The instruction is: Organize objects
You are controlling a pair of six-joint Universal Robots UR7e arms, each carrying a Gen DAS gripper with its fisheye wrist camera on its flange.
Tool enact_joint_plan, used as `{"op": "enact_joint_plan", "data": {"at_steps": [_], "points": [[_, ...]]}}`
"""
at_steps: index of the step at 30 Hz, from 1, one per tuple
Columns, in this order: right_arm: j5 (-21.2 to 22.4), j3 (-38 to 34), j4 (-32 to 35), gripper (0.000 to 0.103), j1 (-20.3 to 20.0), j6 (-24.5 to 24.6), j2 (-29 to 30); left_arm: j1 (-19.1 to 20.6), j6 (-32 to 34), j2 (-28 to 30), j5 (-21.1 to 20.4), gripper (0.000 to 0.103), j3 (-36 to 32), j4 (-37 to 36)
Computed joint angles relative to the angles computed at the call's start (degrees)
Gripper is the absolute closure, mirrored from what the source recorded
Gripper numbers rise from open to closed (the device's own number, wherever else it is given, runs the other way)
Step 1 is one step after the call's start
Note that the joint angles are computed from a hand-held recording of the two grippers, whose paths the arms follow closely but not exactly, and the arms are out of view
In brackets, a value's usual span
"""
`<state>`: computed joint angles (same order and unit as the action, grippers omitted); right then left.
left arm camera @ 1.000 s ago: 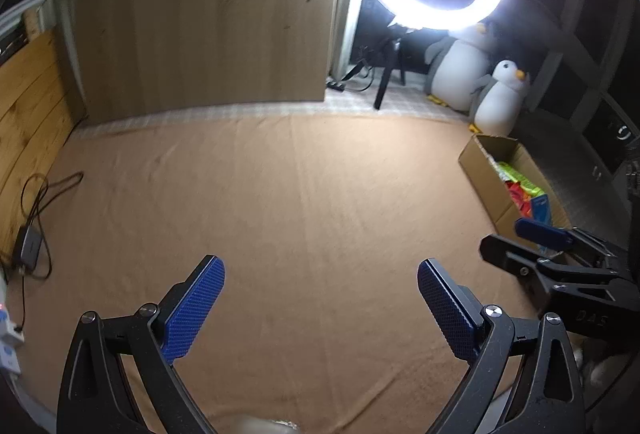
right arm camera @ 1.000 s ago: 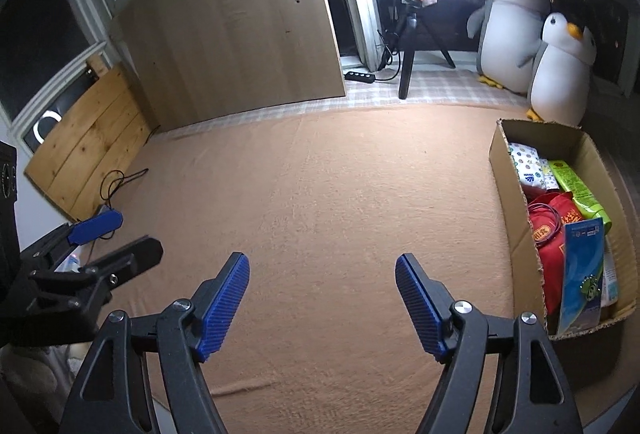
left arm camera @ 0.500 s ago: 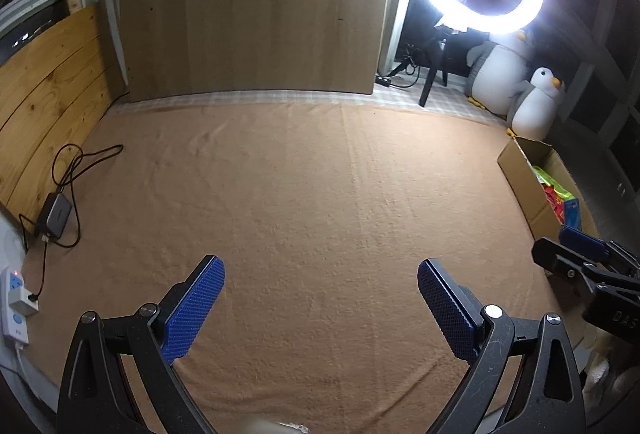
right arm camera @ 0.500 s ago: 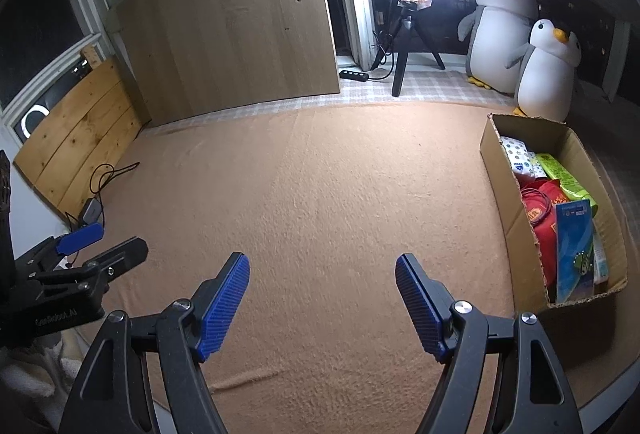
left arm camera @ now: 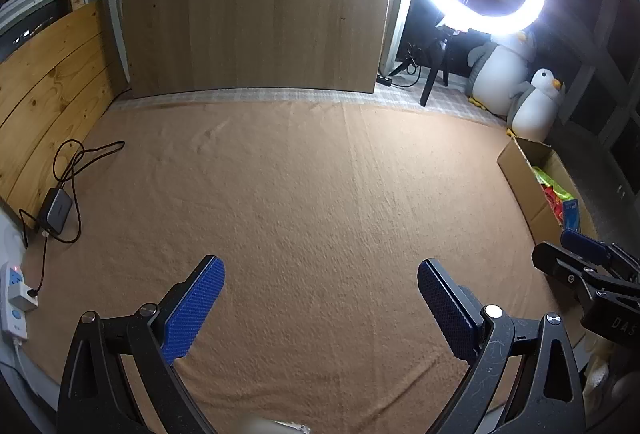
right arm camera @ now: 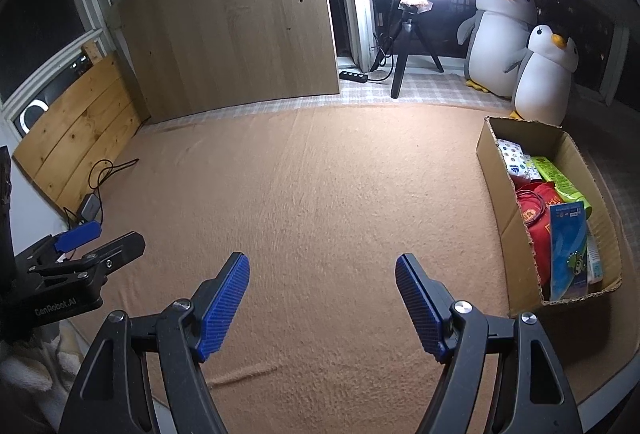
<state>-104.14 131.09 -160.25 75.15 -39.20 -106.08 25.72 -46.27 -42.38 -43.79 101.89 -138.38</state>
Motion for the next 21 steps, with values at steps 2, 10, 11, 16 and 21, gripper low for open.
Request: {"op": "enact_joint_plan", "data": {"at_steps": [2, 10, 11, 16, 21], "points": [[-0.12, -0.01, 0.05, 0.031, 0.05, 0.01, 0.09, -0.05, 0.06, 0.08, -0.09, 0.004, -0.06, 0.0], [-0.56, 0.01, -0.24, 0.031, -0.02, 0.46, 0.27, -0.34, -0.22, 0.33, -0.36, 0.004, -0.27, 0.56], [-0.6, 0.01, -0.24, 0.031, 0.02, 0.54, 0.34, -0.36, -0.26, 0.31, -0.4, 0.004, -0.27, 0.54], [-0.91, -0.14, 0.02, 0.031, 0.36, 0.71, 0.72, -0.24, -0.29, 0.24, -0.36, 0.004, -0.39, 0.91], [-1.18, -0.04, -0.24, 0.031, 0.52, 0.81, 0.93, -0.02, -0.6, 0.25, -0.5, 0.004, -0.56, 1.3]]}}
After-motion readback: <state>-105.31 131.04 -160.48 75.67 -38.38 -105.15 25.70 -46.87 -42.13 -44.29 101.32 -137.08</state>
